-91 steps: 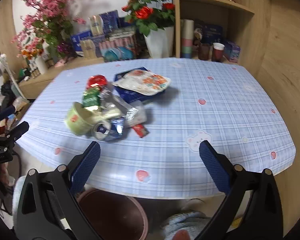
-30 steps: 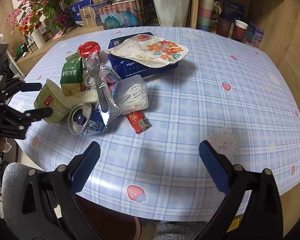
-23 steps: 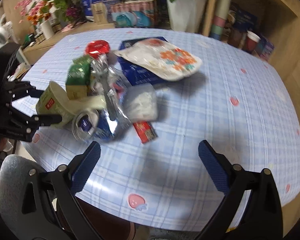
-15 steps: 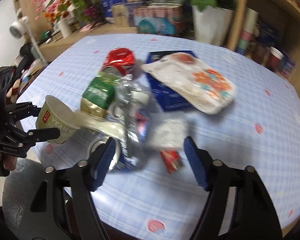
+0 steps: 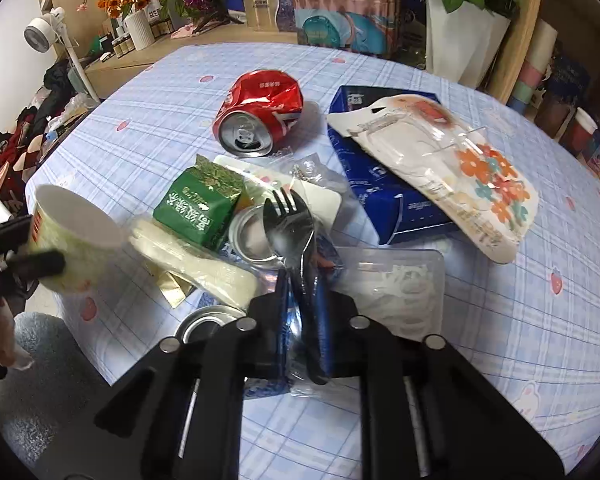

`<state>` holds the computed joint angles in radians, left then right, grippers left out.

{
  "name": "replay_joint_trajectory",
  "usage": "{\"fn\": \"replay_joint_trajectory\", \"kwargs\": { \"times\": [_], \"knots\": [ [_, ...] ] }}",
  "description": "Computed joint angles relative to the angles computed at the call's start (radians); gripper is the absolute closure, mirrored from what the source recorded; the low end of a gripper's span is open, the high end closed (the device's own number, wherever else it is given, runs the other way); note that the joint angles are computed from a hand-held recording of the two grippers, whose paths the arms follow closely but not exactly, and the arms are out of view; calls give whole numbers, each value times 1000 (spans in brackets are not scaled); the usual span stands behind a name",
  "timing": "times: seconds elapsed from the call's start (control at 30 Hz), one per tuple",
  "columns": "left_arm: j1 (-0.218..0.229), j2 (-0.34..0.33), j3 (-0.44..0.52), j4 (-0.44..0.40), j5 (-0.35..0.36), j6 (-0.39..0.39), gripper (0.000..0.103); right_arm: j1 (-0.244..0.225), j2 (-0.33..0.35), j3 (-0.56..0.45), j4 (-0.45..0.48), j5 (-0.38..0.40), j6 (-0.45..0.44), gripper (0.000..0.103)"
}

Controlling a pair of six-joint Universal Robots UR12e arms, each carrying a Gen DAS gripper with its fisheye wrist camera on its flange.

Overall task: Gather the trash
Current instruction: 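Lift the yogurt cup with the left gripper while the right gripper grasps the wrapped plastic fork, then lower cup and fork over the brown bin and open both grippers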

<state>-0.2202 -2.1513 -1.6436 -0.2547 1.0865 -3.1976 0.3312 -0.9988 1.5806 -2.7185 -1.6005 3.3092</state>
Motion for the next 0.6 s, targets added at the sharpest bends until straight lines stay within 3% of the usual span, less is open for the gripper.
{"fn": "replay_joint_trajectory", "kwargs": {
  "times": [0.23,0.6],
  "knots": [
    [20,22,-30,111,35,-117,30,-6,-29,46,-95,3,47,92],
    [-5,98,-95,155,62,-68,30,9,-107,142,-192,60,97,92]
  ]
}}
